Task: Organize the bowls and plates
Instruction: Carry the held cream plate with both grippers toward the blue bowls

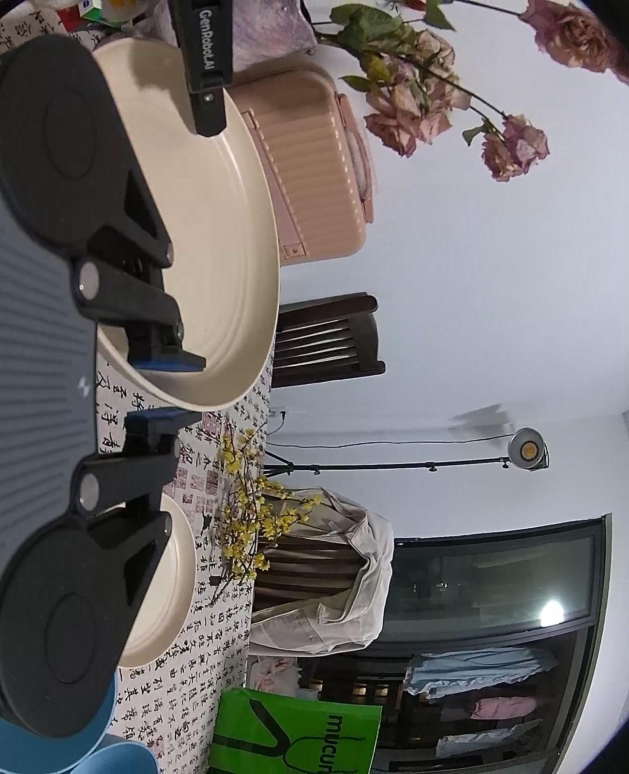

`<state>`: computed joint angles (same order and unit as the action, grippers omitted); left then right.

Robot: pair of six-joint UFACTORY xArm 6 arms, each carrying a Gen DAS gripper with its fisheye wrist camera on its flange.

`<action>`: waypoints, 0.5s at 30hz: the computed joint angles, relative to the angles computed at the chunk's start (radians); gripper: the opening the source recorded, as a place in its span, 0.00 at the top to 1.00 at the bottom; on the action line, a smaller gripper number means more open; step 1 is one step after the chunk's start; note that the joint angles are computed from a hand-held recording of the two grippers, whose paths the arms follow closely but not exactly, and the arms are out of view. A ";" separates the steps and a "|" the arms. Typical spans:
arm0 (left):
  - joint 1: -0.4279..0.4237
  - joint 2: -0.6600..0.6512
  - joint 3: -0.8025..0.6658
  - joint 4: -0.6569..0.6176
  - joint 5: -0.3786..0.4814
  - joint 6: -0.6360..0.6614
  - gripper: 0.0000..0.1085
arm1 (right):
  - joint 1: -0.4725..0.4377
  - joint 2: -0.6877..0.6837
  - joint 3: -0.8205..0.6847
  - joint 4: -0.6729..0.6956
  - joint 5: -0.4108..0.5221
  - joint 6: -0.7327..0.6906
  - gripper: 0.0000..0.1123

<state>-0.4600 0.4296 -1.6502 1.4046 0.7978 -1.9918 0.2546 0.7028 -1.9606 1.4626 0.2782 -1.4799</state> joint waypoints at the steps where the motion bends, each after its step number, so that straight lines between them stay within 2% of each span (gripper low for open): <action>1: -0.005 -0.005 0.004 0.002 0.005 -0.002 0.83 | -0.002 -0.011 0.013 0.018 0.001 -0.018 0.87; 15: -0.078 -0.069 0.068 0.040 0.088 -0.039 0.83 | -0.027 -0.162 0.190 0.239 0.030 -0.241 0.87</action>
